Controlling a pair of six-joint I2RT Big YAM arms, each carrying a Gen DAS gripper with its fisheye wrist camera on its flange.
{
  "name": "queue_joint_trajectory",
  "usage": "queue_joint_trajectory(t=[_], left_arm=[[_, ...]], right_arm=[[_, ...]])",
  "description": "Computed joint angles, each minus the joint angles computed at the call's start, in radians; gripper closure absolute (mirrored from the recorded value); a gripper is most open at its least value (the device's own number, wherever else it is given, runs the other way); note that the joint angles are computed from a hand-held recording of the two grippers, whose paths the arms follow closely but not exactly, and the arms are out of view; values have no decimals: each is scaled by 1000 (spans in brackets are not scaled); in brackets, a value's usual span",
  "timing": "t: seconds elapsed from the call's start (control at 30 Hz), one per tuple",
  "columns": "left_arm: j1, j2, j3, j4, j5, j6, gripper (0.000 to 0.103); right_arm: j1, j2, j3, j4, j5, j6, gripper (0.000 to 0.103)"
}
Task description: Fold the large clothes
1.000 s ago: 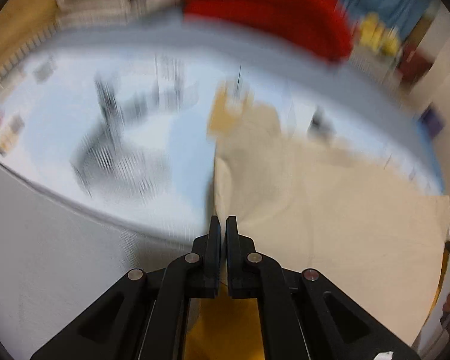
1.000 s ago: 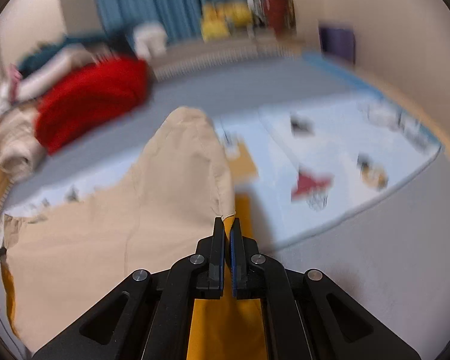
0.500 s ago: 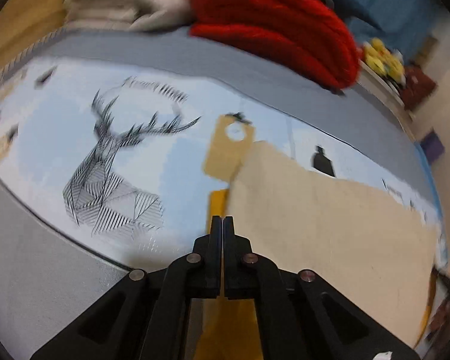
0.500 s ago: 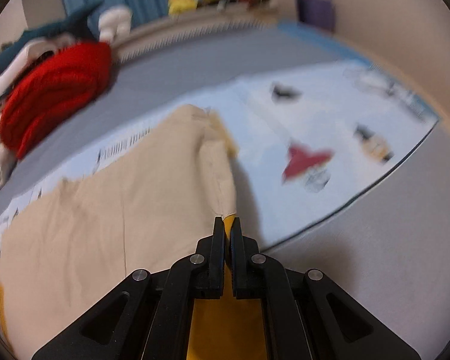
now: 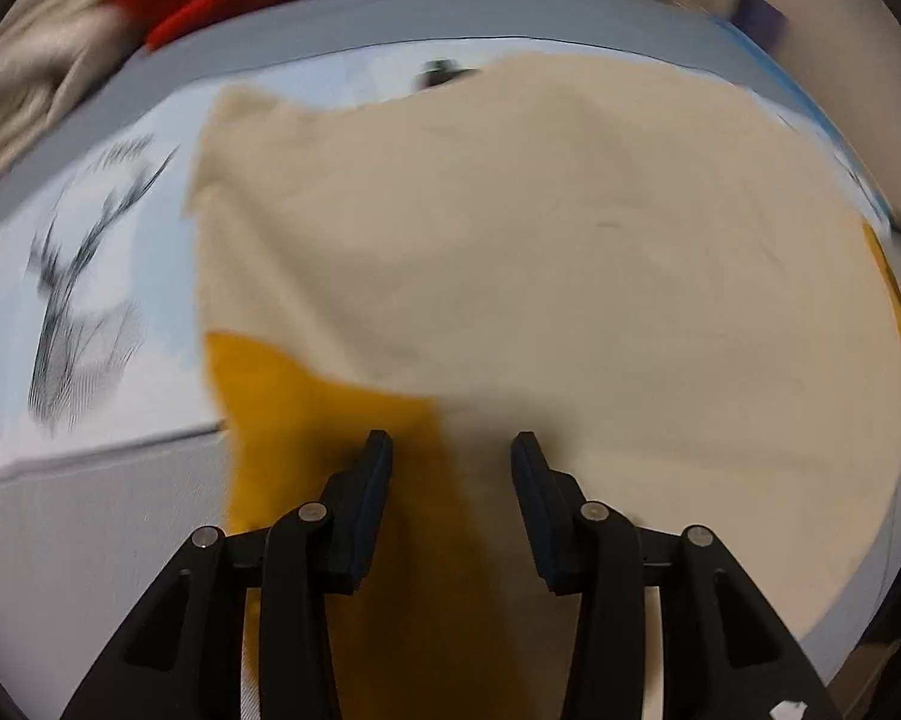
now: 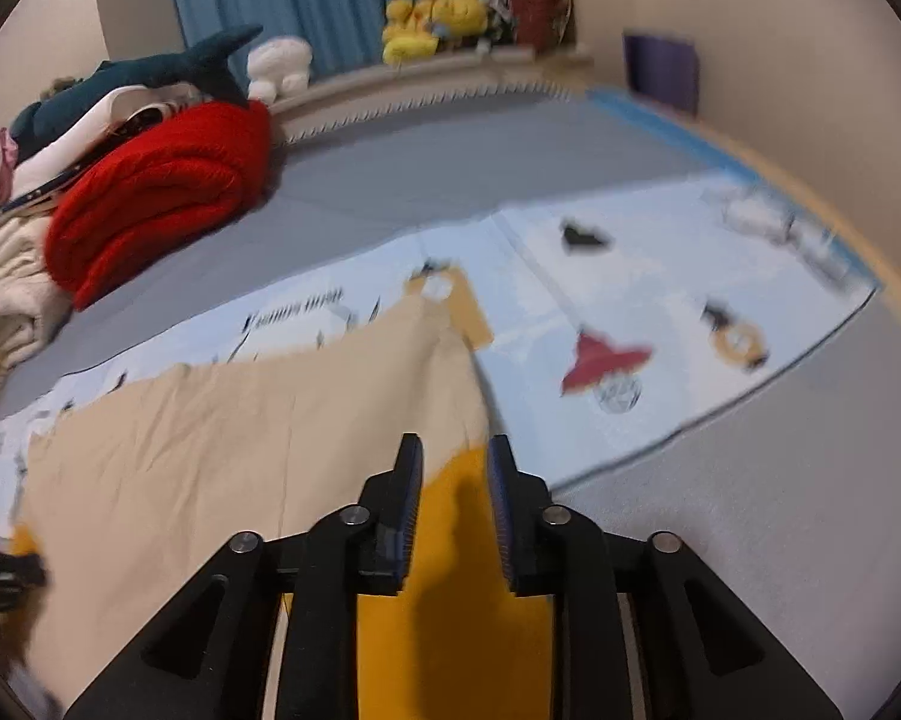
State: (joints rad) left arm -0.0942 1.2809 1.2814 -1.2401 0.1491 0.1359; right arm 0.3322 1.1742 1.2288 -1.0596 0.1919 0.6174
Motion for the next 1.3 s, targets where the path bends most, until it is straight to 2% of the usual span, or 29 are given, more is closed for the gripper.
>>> queue_joint_trajectory(t=[0.03,0.07,0.13,0.23,0.33,0.4,0.43,0.47,0.5,0.53,0.67,0.8,0.87,0.9,1.0,1.07,1.1,1.13,1.17,1.2,1.23,1.3], left_arm=[[20,-4,5,-3,1,-15,69],[39,-9,13,-9,7,-29,70],[83,-27,15,-1,19,-68,69],[133,-25,16,-11,43,-117,67],[179,-12,2,-39,129,-154,67],[210,2,0,-50,219,-154,87],[210,-6,-2,-45,228,-152,94],[203,-19,0,-37,220,-140,97],[195,-31,6,-23,207,-125,98],[186,-50,12,-8,191,-122,99],[202,-57,11,-15,160,-148,98],[171,-37,1,-90,15,-160,98],[143,-73,2,-68,-33,-124,98],[140,-88,7,-45,-22,-98,98],[151,-134,14,-20,125,-8,98],[144,-130,11,-96,248,85,98],[139,-124,5,-137,264,127,98],[115,-120,-17,-170,231,176,97],[84,-119,-51,-191,154,220,96],[64,-123,-89,-200,84,250,96],[60,-133,-116,-196,55,268,96],[72,-144,-117,-201,64,254,96]], right_arm=[[-18,17,-1,-46,-68,6,70],[-35,37,-4,-97,-125,6,70],[-50,48,-27,-156,-160,9,70],[-62,22,-42,-156,-200,-21,70],[-56,5,-46,-178,-214,-52,70],[-51,-1,-50,-194,-234,-60,70],[-50,-9,-58,-191,-241,-58,70],[-48,-14,-64,-187,-245,-56,73],[-42,-22,-69,-178,-242,-53,96],[-39,-34,-71,-163,-236,-50,99],[-41,-57,-62,-124,-202,-10,100],[-15,-6,-51,-196,-144,-16,99],[-10,11,-36,-246,-96,-20,98],[-8,7,-26,-269,-68,-12,94],[1,-43,-13,-243,-5,-42,94],[19,-84,-19,-190,-28,-113,94],[30,-99,-26,-173,-58,-143,94],[45,-108,-36,-163,-125,-194,94],[55,-105,-41,-173,-159,-220,94],[78,-88,-49,-214,-181,-257,94],[102,-63,-57,-272,-170,-277,94],[121,-37,-88,-351,-144,-296,94]])
